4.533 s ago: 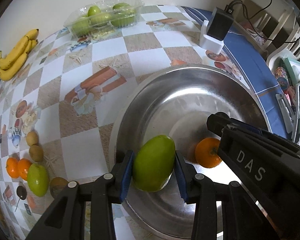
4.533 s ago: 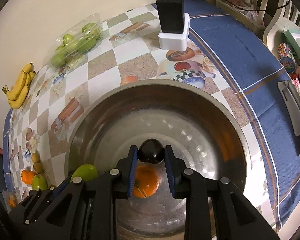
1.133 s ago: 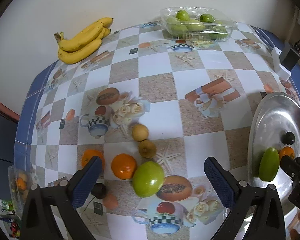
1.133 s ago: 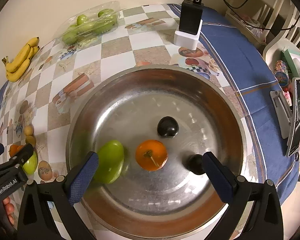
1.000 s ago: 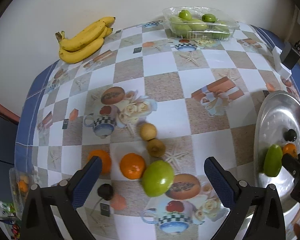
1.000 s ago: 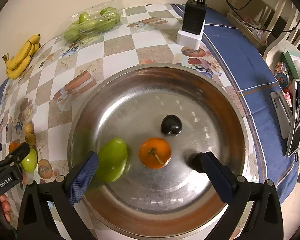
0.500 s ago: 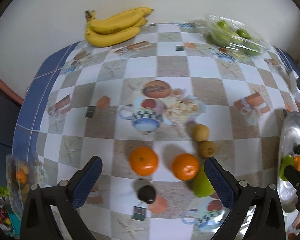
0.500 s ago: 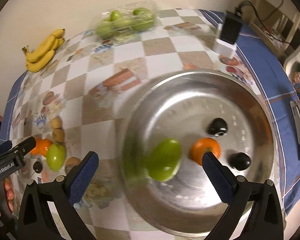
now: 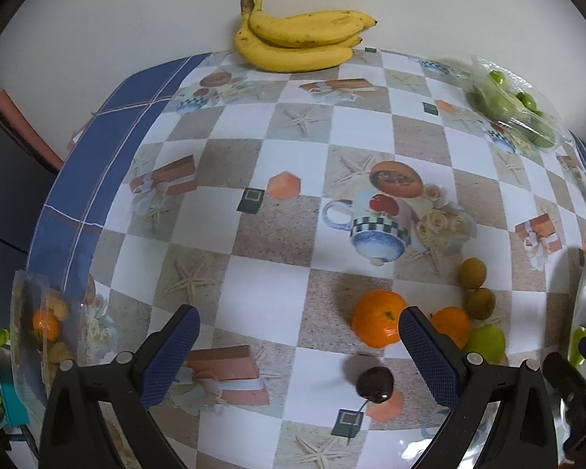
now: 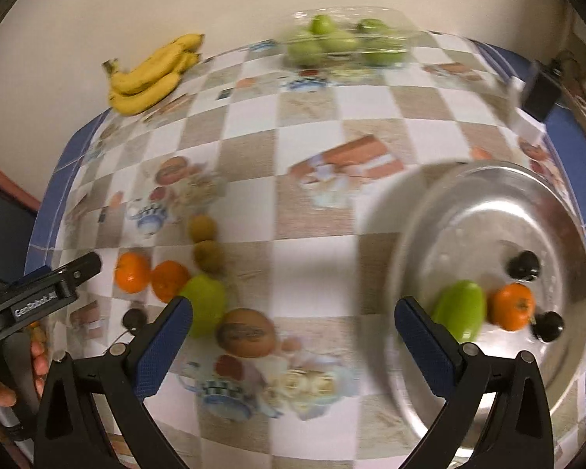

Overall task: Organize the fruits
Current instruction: 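Grasp the green apple with the right gripper while the left gripper grasps a dark plum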

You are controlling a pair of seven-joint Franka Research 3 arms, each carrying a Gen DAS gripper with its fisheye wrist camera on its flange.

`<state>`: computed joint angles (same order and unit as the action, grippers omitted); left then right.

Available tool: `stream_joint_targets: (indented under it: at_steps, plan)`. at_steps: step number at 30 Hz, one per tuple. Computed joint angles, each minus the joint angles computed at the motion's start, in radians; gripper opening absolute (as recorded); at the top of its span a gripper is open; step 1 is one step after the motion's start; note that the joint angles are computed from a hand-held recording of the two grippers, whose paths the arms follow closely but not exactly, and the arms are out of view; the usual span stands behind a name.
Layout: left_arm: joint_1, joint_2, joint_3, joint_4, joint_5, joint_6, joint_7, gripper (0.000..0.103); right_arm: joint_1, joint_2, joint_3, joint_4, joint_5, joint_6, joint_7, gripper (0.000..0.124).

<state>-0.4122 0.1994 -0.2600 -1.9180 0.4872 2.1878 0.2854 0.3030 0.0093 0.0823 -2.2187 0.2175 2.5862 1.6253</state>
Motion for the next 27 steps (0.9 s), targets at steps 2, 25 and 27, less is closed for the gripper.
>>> stream_joint_targets:
  at_steps: [2,25,27]
  plan:
    - [-0.001,0.0,-0.001,-0.003,0.0,-0.006,0.003,0.103,0.009,0.009,0.008,0.008,0.004,-0.007,-0.006,0.103]
    - [0.024,-0.013,-0.015,-0.091,-0.164,0.186,0.027,0.102,0.095,0.114,0.025,0.067,-0.107,-0.016,0.003,0.101]
    - [0.027,-0.013,-0.017,-0.096,-0.182,0.203,0.041,0.1,0.097,0.123,0.028,0.072,-0.102,-0.017,-0.003,0.094]
